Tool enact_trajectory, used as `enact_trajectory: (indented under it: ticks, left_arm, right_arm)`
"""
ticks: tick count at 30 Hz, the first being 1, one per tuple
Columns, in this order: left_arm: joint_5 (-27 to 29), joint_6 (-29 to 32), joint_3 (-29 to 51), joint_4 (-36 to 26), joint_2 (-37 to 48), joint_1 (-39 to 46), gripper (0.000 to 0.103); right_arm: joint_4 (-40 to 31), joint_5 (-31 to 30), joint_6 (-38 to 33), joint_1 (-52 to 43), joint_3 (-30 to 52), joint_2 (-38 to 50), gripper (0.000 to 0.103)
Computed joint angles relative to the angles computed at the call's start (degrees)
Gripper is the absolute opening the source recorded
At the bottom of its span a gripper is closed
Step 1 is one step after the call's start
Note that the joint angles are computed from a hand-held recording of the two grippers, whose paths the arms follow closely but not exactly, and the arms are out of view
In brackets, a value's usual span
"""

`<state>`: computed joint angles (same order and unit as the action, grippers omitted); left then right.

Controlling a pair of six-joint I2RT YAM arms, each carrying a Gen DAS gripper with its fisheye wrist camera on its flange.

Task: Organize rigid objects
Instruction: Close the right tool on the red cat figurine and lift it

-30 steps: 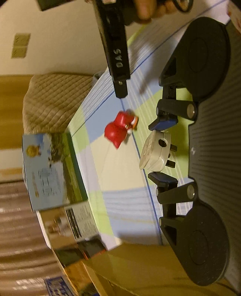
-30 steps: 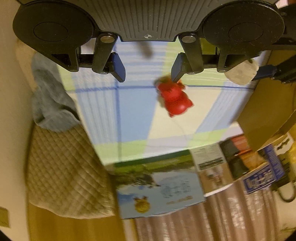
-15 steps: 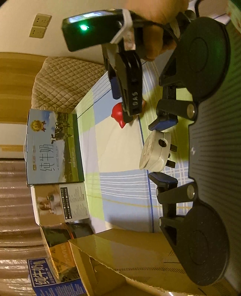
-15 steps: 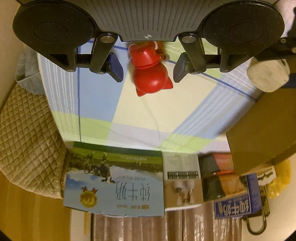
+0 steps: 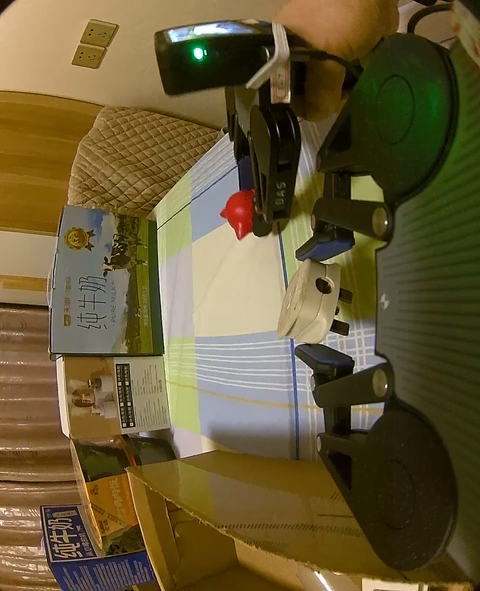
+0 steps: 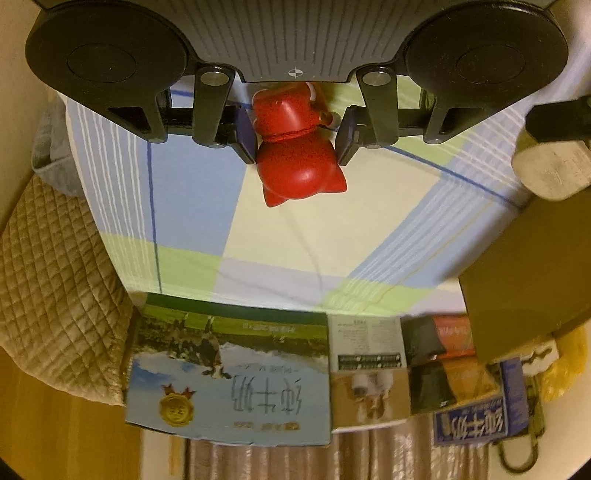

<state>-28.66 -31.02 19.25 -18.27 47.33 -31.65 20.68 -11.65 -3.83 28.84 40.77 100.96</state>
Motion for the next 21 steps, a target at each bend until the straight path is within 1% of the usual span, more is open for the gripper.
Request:
enact_trajectory:
  ticks: [3, 5, 10, 12, 15, 18, 20, 21]
  left_arm:
    - [-0.7, -0.9, 0.7, -3.1, -2.4, -1.3, 0.044]
    - [-1.2, -1.8, 2.0, -6.6, -4.0, -2.7, 0.044]
    - [-3.4, -4.5, 5.3, -15.3, -8.3, -6.6, 0.044]
    - [-4.8, -6.4, 7.2, -20.0, -10.2, -9.1, 0.044]
    - [-8.5, -11.1, 10.3, -27.6, -12.4, -14.9, 0.044]
    - [-12.5, -18.1, 13.5, -35.2, -13.0, -21.9, 0.044]
    - [-16.1, -25.4, 15.9, -42.0, -12.5, -28.2, 0.044]
    - [-18.1, -30.5, 17.3, -46.3, -12.0, -32.1, 0.044]
  right_arm:
    - [-0.8, -0.5, 3.1, -0.5, -2.0, -4.1, 0.043]
    - [-1.2, -0.9, 5.2, -0.8, -3.9, -7.9, 0.043]
    - [-3.1, 1.1, 12.4, -0.4, -10.0, -19.3, 0.043]
    - [-5.6, 3.1, 14.3, 0.5, -12.7, -25.3, 0.043]
    - [-12.0, 6.0, 16.2, 2.4, -15.8, -34.9, 0.043]
    - [-21.8, 9.6, 17.9, 5.3, -17.2, -44.9, 0.043]
    - [-29.6, 12.8, 20.4, 8.4, -17.0, -51.3, 0.043]
    - [-33.5, 14.2, 21.8, 10.1, -16.7, -54.5, 0.043]
